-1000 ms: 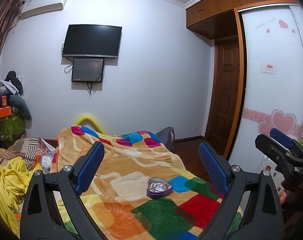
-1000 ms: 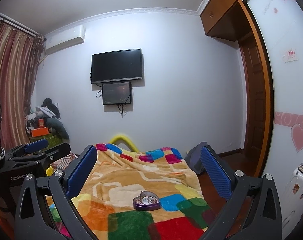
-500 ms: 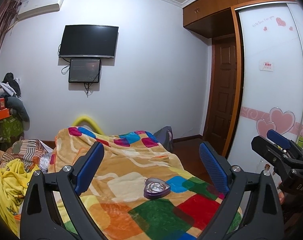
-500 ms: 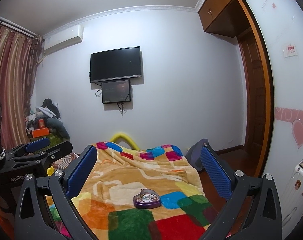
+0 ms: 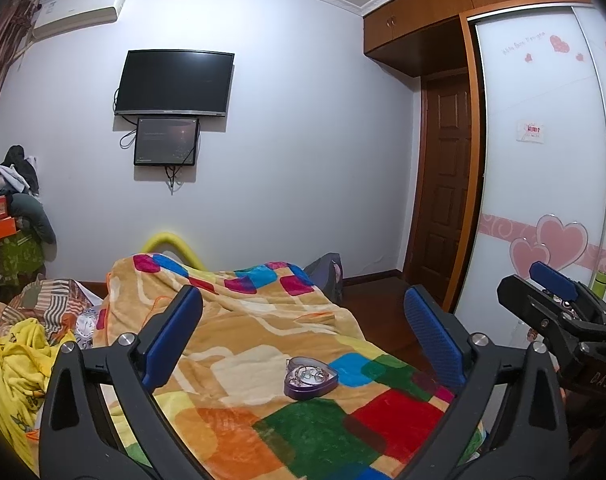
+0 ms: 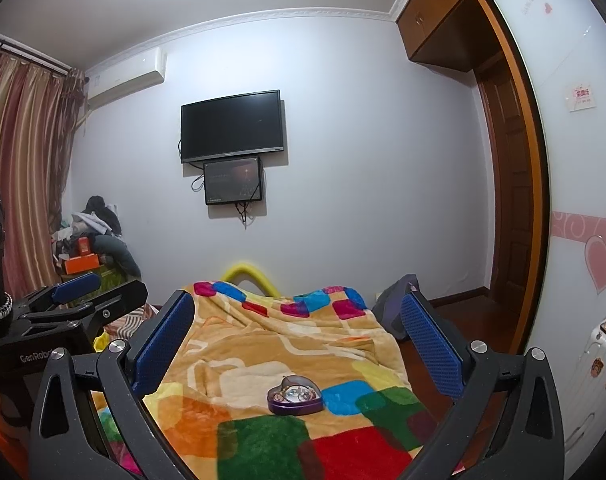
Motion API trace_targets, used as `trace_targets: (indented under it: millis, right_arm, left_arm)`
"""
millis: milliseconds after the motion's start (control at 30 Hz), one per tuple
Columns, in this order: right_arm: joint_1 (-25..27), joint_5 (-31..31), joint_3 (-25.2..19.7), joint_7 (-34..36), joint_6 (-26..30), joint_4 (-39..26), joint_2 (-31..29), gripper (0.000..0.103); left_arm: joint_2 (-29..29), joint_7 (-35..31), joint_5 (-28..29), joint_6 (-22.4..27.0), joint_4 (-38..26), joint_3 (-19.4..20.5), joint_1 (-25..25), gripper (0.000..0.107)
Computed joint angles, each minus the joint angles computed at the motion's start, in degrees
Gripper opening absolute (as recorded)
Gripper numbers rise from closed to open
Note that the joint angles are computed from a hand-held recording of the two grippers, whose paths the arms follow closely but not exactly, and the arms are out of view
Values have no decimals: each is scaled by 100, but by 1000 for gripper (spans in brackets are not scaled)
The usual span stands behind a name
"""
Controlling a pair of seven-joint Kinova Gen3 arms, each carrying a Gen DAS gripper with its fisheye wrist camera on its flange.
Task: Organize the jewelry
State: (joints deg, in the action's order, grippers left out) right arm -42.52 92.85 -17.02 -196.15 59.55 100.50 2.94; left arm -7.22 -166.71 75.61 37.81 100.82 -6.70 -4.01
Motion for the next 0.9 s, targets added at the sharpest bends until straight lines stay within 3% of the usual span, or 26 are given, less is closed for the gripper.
trace_targets:
  millis: [900]
  right_arm:
    - [45, -162, 56, 34, -115, -36, 38, 103]
  left_arm:
    - [153, 123, -122, 130, -68, 67, -61, 103]
